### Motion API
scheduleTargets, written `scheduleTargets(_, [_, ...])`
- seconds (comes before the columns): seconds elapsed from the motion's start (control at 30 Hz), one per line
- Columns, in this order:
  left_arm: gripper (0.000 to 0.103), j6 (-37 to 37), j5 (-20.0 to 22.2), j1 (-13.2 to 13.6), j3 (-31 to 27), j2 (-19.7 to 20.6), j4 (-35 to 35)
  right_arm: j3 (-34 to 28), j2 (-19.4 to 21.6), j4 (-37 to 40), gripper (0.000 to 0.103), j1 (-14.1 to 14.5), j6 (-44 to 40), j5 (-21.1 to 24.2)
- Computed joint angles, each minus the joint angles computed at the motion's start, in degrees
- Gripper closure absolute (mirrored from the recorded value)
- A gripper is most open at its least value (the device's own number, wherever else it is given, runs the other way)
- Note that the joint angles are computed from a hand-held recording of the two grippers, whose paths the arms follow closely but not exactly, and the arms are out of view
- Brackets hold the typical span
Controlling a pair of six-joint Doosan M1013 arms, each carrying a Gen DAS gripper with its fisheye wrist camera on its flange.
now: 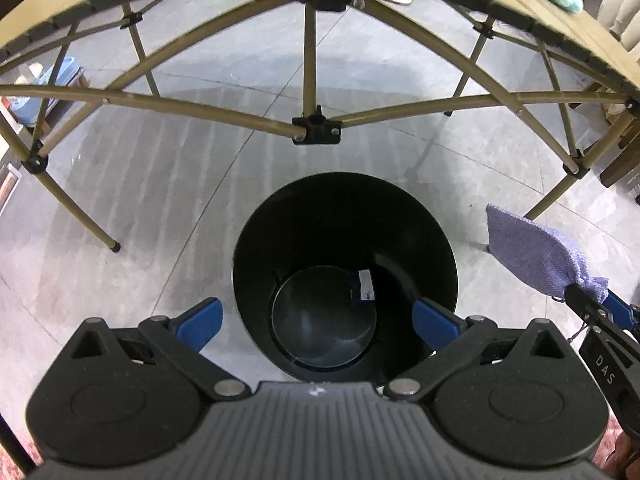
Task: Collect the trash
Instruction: 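Move the right tool over the bin and open it to drop the purple pouch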
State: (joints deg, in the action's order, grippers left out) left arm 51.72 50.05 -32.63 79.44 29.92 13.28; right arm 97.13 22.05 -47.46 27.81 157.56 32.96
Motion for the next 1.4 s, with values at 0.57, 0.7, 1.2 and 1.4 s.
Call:
scheduleTargets(0.57, [0.0,-3.15,-2.69,1.85,5.46,-4.14,3.01,-1.53,-0.72,6.21,0.075,3.11,-6.38,1.75])
scheduleTargets(0.7, [0.0,-4.45,-2.75,2.73,6.5,-4.75,3.11,-2.75,-0.26,8.6,0.075,3.66,-9.05,2.01])
scheduleTargets(1.2, [0.0,-7.79,-1.51,4.67,8.12,-5.58,4.26,-10.65,4.69,21.99,0.075,3.71,-24.15,4.14])
scheduleTargets(1.4, [0.0,-8.41,0.14,4.78,7.88,-5.03,5.2,-14.51,7.64,32.33,0.075,2.33,-33.25,5.56])
